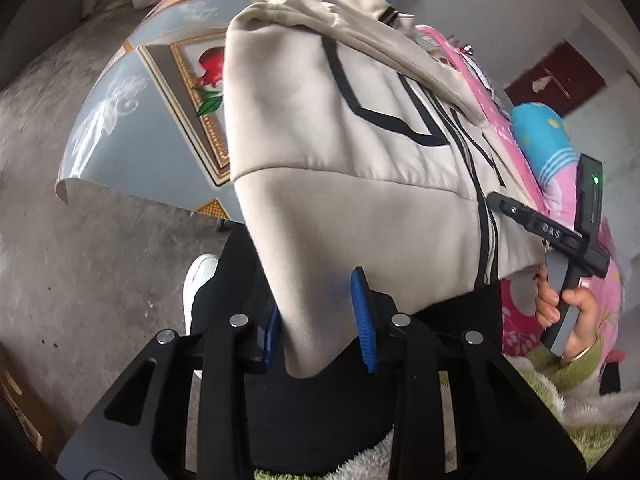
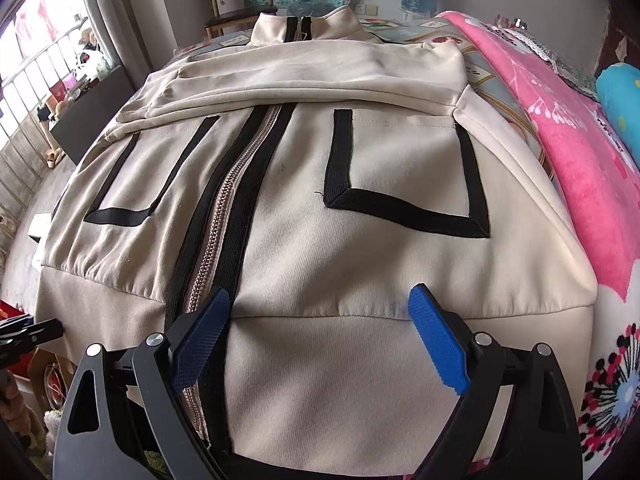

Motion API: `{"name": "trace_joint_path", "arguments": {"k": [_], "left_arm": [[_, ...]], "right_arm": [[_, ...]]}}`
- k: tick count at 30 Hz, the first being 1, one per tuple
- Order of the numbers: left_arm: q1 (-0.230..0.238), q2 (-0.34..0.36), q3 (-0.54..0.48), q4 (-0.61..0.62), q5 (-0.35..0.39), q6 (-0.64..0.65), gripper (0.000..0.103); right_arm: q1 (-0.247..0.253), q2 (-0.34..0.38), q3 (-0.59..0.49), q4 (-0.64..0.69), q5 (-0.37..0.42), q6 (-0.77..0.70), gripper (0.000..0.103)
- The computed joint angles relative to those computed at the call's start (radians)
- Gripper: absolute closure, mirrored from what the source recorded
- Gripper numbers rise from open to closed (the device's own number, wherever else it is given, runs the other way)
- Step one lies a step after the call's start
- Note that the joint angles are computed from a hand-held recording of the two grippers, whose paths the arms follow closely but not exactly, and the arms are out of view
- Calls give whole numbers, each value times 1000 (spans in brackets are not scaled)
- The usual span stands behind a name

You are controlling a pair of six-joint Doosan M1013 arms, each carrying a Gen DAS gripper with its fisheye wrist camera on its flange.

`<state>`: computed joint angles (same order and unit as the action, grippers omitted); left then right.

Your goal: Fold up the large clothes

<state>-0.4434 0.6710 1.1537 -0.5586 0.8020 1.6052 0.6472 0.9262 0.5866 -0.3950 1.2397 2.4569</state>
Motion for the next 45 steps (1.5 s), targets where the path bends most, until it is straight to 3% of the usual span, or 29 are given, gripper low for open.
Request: {"name": "trace_joint_path", "arguments": {"k": [5, 7, 17, 29, 32, 34, 35, 37, 45], "left_arm": [[-18, -14, 8, 77, -42, 6, 85], [-22, -16, 5, 108, -40, -2, 87], [-30, -23, -2, 175, -22, 11, 87], [-38, -29, 6, 217, -33, -7, 87], [-42, -33, 10, 235, -38, -11, 87], [-44, -38, 16, 236, -48, 1, 87], [-44, -43, 23, 229, -58, 17, 87], [-42, -50, 31, 207, -71, 43, 87], [-20, -78, 38, 15, -159, 175, 96]], "right_arm": [[-8, -96, 168, 57, -144, 23, 14], [-7, -138, 238, 58, -168, 44, 14], [-1, -306, 497, -45, -154, 322, 19], [-19, -325, 554, -61, -122, 397, 39], [-12, -318, 540, -78, -81, 387, 56], [-10, -321, 543, -65, -98, 379, 77], [-7, -318, 538, -70, -88, 377, 78], [-4, -319, 538, -77, -94, 380, 91], [3, -335, 509, -147, -145, 415, 95]]}}
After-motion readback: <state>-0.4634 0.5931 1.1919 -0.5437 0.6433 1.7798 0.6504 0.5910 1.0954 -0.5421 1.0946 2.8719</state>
